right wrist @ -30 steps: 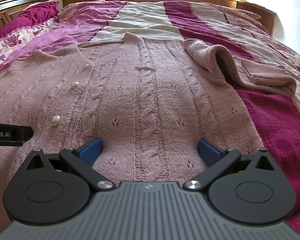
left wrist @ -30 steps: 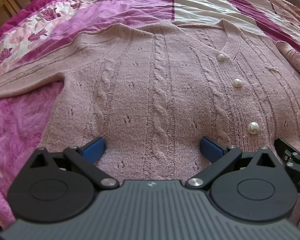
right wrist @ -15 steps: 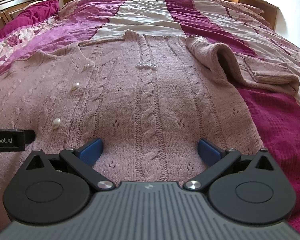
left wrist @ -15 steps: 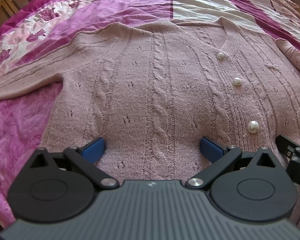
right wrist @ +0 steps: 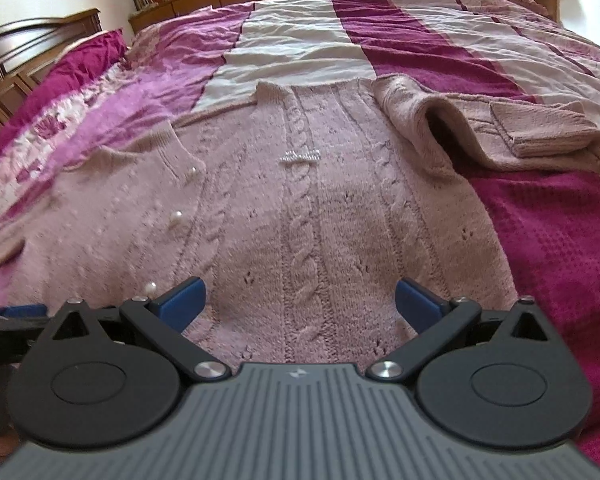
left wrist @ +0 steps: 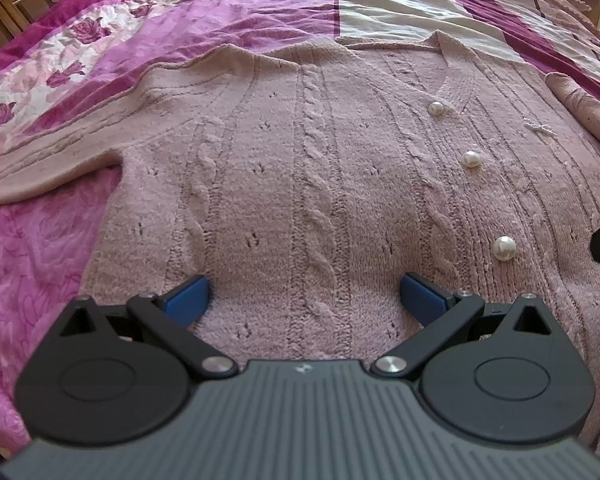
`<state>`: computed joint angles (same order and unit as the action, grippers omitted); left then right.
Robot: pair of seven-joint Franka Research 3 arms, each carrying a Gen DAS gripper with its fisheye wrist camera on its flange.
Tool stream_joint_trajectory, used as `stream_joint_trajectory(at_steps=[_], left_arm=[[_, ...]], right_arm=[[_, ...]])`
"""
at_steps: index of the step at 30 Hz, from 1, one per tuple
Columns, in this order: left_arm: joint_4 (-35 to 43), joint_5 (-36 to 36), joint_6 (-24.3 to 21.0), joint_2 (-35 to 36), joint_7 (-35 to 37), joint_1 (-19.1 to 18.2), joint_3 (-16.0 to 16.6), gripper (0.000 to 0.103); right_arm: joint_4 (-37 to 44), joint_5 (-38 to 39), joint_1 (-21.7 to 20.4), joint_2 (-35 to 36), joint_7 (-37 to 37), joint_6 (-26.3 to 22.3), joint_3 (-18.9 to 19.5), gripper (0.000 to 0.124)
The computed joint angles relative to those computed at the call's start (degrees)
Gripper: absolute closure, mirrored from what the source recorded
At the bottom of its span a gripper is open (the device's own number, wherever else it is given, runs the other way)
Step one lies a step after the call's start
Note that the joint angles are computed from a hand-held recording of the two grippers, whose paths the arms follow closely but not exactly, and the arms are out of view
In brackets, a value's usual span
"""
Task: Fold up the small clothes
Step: 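Reach the right tool to the folded sleeve cuff and close on it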
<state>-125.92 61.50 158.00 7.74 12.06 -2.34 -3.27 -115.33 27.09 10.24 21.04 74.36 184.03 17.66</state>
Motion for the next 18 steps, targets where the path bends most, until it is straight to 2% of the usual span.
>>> stream_joint_trajectory(at_steps=[2,6,7,15,18], left_arm=[[0.04,-0.21,-0.01,0.02,0.24,0.02,-0.02,0.000],[0.00,-0.72,0.14,-0.01,0.99,0.11,-0.04,0.000],[-0.03,-0.93,0.20,-0.04,1.24,0.14,-0.04,0.000],[0.17,-3.04,-0.05,-0.11,3.16,0.24,-0.16,0.000],[0.30,-2.77,-0.33,-0.01,2.92,0.03,-0.09,0.000]], right_arm=[[-0.22,0.55,-2.03,-0.40,-0.74,-0.15,1.87,0.021],[0.02,4.43,-9.13,-0.59,-3.39,-0.44,8.71,0.021],[0.29,5.30,-9.54,-0.55,-3.59,-0.51,8.92,0.021],[2.66,11.36,-9.63,-0.28,-2.61,-0.90,5.34,0.021],[4.04,10.56,-7.02,0.53,-0.82,-0.06,0.89,0.021]])
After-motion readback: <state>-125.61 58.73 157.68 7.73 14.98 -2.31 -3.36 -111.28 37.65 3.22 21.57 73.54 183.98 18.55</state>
